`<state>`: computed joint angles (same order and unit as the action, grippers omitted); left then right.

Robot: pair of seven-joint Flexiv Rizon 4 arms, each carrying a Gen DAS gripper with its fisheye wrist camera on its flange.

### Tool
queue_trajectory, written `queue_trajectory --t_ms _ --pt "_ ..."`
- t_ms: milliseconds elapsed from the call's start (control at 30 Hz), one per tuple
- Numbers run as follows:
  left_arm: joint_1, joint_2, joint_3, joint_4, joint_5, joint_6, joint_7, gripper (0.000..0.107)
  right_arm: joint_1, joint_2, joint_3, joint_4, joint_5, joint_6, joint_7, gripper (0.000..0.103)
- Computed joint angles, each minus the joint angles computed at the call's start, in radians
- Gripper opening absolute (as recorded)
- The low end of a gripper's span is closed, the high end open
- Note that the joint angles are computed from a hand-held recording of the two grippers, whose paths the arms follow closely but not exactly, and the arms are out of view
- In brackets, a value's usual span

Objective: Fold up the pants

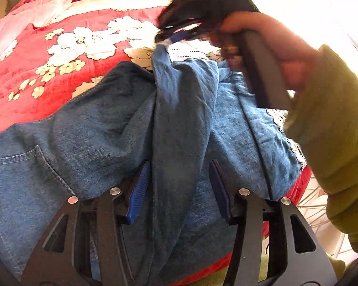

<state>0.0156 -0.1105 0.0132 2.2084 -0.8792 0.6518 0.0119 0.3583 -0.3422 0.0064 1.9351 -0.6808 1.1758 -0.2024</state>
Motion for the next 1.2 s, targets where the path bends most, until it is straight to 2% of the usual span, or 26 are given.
queue_trajectory --t_ms 133,300,367,433,467,500,600,700,833,967,1133,1200 --pt "-0.001 0.004 0.000 0.004 -0.020 0.019 0.018 0.045 -0.004 0.121 -0.029 0.128 -0.145 0.078 0.121 0.014" --pt "-0.006 0.015 -0.001 0.016 -0.039 0.036 0.033 0.044 -0.071 0.289 0.010 0.289 -0.341 0.105 0.316 0.014" --pt "-0.004 0.029 0.007 0.025 -0.031 0.025 0.041 0.027 -0.105 0.343 0.037 0.339 -0.395 0.105 0.381 0.014" --pt "-0.003 0.035 0.010 0.029 -0.043 0.021 0.059 0.017 -0.143 0.399 0.069 0.395 -0.435 0.116 0.441 0.014" --pt "-0.007 0.030 0.006 0.029 -0.057 0.038 0.069 0.007 -0.156 0.434 0.091 0.425 -0.430 0.105 0.456 0.014" --pt "-0.011 0.030 0.004 0.031 -0.068 0.051 0.082 0.005 -0.168 0.456 0.110 0.446 -0.420 0.100 0.458 0.014" --pt "-0.021 0.033 -0.001 0.037 -0.098 0.079 0.121 0.003 -0.200 0.533 0.167 0.512 -0.368 0.090 0.463 0.014" --pt "-0.019 0.050 0.009 0.045 -0.102 0.065 0.149 0.000 -0.212 0.594 0.223 0.555 -0.299 0.067 0.453 0.014" --pt "-0.014 0.072 0.024 0.052 -0.091 0.053 0.153 0.000 -0.214 0.680 0.288 0.614 -0.220 0.036 0.472 0.014" --pt "-0.004 0.103 0.042 0.067 -0.084 0.015 0.174 0.000 -0.180 0.737 0.336 0.658 -0.105 0.002 0.466 0.014" --pt "-0.009 0.121 0.047 0.089 -0.050 -0.002 0.200 0.000 -0.195 0.782 0.363 0.688 -0.081 0.000 0.497 0.014" --pt "-0.019 0.128 0.044 0.108 -0.030 0.016 0.224 0.012 -0.214 0.788 0.365 0.690 -0.099 0.015 0.505 0.014"
